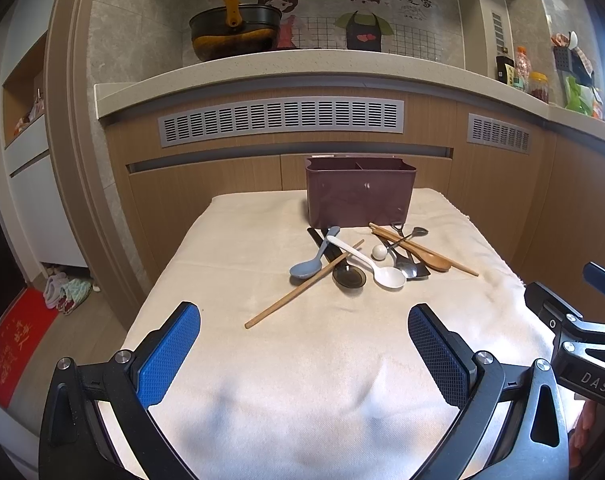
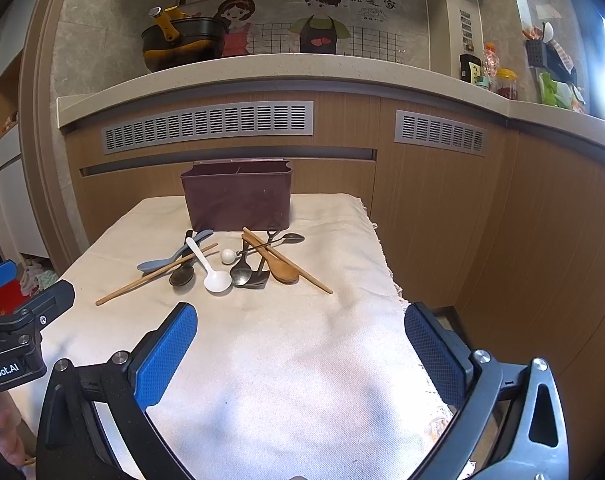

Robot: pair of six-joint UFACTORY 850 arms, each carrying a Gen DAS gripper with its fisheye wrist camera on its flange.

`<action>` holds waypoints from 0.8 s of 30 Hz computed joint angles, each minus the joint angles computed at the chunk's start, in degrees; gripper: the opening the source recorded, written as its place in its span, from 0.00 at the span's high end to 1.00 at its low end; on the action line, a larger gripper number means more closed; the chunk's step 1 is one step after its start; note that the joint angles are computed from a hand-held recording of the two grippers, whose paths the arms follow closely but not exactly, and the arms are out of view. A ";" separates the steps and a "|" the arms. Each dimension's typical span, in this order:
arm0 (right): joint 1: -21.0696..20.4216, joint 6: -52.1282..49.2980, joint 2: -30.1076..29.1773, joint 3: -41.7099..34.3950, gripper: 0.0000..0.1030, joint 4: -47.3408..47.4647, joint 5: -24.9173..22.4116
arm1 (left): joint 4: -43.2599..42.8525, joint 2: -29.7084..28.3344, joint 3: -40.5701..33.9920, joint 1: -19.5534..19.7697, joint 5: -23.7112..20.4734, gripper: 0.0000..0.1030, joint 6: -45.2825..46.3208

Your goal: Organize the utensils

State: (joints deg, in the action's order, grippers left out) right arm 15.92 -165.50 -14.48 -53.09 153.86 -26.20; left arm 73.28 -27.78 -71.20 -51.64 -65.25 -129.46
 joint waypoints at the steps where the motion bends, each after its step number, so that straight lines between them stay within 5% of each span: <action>1: -0.02 0.10 -0.04 -0.05 0.00 -0.06 0.06 | 0.00 -0.01 -0.01 -0.01 0.00 0.00 -0.01; 24: -0.07 -0.25 -0.46 -0.33 0.00 -0.11 -0.17 | -0.38 -0.23 -0.25 0.37 0.90 0.00 1.04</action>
